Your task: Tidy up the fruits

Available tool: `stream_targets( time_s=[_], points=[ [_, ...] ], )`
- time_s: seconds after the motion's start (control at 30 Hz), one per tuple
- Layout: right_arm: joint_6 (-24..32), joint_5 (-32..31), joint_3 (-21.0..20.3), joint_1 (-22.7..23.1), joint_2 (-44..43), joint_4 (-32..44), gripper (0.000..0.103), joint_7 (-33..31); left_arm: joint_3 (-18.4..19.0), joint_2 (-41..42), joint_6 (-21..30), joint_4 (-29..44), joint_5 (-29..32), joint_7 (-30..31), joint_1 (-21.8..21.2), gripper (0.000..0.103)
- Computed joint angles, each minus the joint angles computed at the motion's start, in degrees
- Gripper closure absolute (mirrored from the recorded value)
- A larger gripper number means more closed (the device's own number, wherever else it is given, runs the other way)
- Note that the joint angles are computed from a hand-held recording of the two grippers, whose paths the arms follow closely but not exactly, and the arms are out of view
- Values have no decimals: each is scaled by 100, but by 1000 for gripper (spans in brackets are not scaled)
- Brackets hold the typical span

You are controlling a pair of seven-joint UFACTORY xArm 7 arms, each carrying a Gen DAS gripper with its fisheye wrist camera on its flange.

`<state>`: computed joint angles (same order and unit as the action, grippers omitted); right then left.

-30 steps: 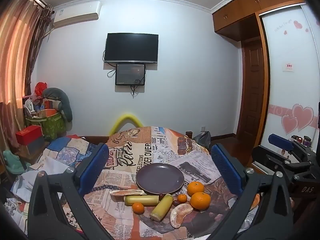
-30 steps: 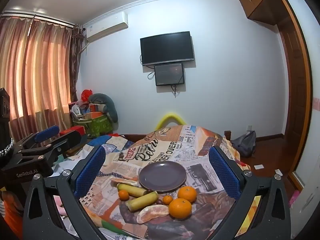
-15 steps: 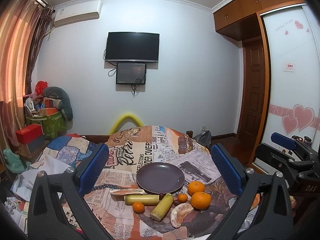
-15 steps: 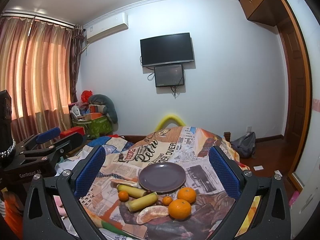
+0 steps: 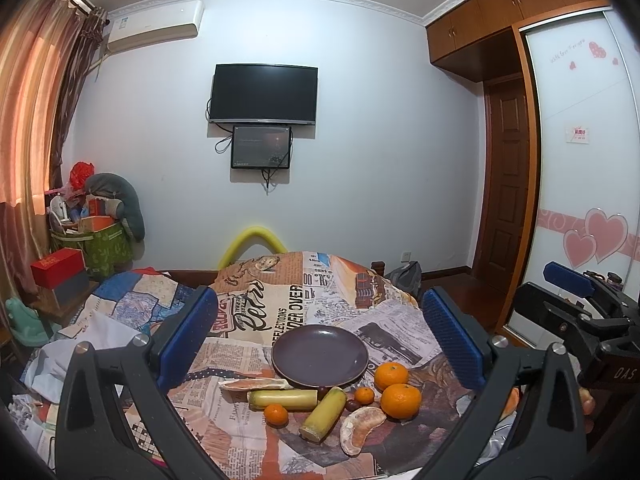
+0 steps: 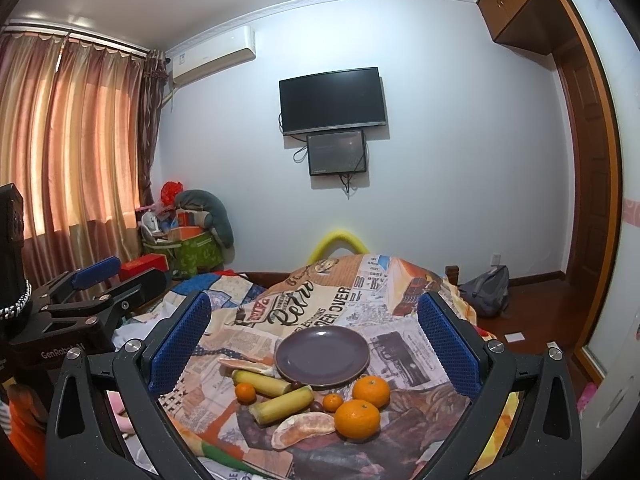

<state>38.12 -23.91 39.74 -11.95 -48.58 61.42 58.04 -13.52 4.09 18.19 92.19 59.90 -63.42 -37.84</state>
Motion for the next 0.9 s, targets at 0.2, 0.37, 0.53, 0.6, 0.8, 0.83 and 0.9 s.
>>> stream_targets(
  time_s=[0.2, 0.37, 0.53, 0.6, 0.8, 0.83, 0.9],
  points=[
    [-17, -21, -7, 8, -12, -17, 0, 6, 5, 12, 11, 19, 17, -12, -14, 0],
    [0, -16, -8, 16, -9, -8, 0, 2, 18, 21, -8, 15, 25, -11, -17, 0],
    [-1, -15, -16, 23, -19, -13, 0, 0, 19, 30, -9, 24, 30, -14, -18, 0],
    [7, -17, -12, 19, -25, -11, 0, 1, 23, 26, -6, 21, 44, -28, -24, 0],
    [4, -7, -20, 32, -31, -22, 0, -4, 23, 32, 6, 29, 46, -11, -31, 0],
    [4, -5, -30, 45, -35, -25, 0, -13, 22, 34, 10, 33, 48, -6, -34, 0],
    [6, -10, -17, 25, -35, -19, 0, -6, 23, 39, 8, 36, 27, 13, -34, 0]
  ],
)
